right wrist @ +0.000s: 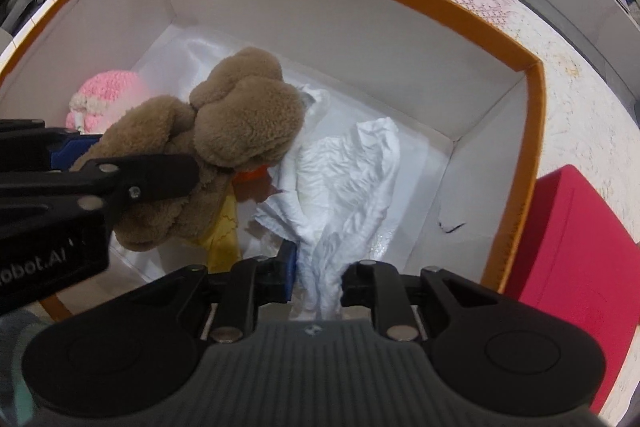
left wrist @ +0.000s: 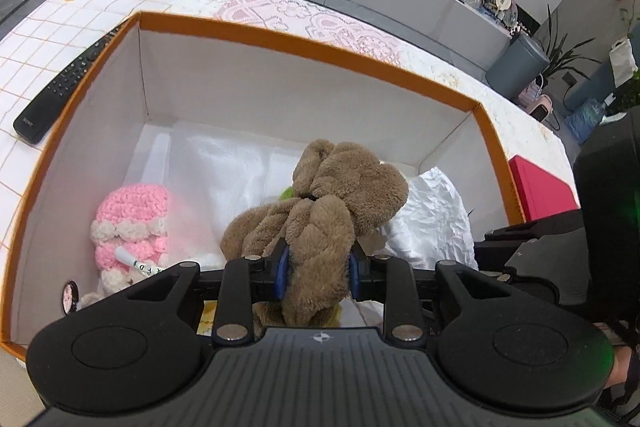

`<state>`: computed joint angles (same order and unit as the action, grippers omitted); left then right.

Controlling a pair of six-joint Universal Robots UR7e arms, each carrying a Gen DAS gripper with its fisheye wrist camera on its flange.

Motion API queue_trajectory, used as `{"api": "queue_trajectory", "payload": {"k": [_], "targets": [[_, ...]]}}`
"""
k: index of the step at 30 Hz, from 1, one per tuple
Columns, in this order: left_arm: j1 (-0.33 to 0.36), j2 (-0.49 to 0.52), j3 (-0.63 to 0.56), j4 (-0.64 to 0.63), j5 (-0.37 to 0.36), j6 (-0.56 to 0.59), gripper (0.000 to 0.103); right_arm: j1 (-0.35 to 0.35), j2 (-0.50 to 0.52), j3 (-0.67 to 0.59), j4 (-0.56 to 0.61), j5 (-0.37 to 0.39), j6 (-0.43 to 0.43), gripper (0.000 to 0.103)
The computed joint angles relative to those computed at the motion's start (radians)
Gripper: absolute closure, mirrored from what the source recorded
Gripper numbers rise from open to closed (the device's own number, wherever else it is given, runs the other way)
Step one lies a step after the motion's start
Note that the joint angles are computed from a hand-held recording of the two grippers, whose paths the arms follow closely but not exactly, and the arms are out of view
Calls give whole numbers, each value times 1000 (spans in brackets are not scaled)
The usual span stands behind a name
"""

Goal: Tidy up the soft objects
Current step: 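Carry the teddy bear and white cloth into the orange box and release both, then move both tools back toward the snack packet and plastic bundle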

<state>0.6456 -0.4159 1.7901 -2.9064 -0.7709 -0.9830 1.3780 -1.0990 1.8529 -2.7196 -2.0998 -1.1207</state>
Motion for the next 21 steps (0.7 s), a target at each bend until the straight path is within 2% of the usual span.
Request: {"api": "queue_trajectory", "payload": {"k": [4,13,18,21], "targets": [[2,-5,17,-8,-13,-11,68,-2,-5,14,-18,6,-25,79],[-35,-35,63,-62,-5,-8,60,11,-85,49,5,60,-67,52],[-64,-60,98,-96,5,-6,59,17,-146,70,31,87,-82,51],[-72,-66,104,-64,19,-46,61,10,-181,70,66,109,-86,57]]}}
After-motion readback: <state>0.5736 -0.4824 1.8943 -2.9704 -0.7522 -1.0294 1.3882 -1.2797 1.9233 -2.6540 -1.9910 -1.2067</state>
